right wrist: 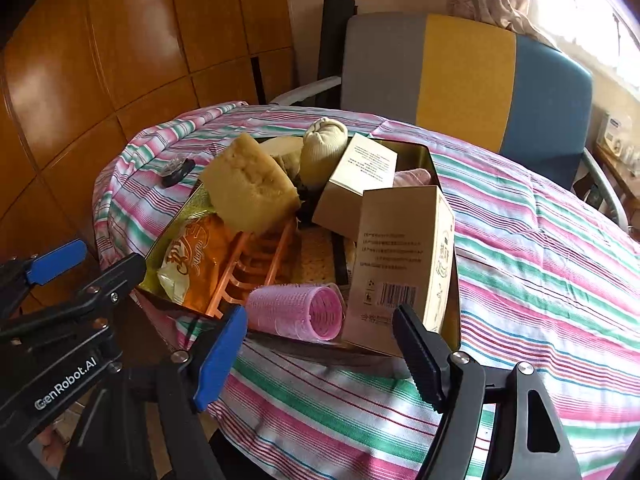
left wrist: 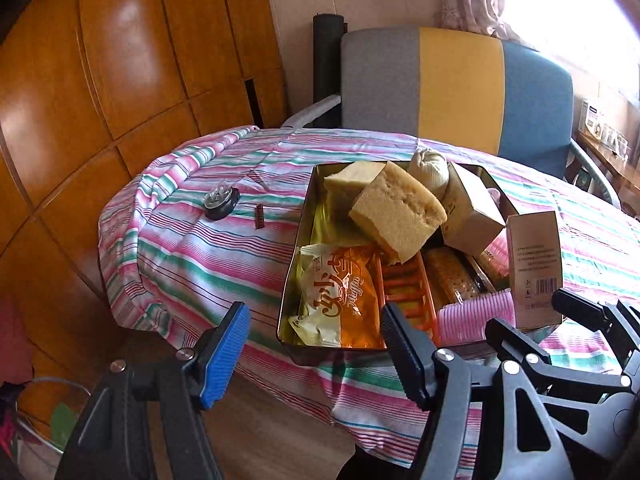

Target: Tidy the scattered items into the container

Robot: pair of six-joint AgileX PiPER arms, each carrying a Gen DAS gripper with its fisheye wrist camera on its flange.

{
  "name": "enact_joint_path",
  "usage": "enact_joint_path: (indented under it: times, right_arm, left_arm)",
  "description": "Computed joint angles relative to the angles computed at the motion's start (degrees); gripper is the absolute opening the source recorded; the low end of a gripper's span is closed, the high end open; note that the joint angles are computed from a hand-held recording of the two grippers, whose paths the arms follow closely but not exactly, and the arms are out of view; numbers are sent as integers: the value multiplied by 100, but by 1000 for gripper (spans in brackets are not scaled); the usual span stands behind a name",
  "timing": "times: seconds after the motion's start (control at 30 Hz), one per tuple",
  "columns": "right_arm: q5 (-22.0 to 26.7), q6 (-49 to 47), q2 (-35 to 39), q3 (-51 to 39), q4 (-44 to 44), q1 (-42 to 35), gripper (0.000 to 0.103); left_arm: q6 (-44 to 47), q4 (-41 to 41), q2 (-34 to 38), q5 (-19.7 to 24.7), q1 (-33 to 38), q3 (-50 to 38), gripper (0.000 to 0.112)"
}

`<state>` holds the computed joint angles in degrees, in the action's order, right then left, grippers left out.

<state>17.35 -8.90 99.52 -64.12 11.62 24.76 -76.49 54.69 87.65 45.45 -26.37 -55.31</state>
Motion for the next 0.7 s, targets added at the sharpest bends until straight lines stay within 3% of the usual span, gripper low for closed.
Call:
enact_joint_path:
  times: [0.2, 0.37, 0.7]
  right_arm:
    - [-201, 1335, -146, 169, -1278, 119, 79]
    - [-145, 1395, -127, 150, -1335, 114, 80]
    - [-116, 1860, -125, 135, -1817, 233, 80]
  left_arm:
    - [-132, -24, -16, -151, 56, 69, 68]
    - [-315, 141, 0, -139, -23, 135, 62]
    - [-267, 100, -40, -268, 34, 181, 62]
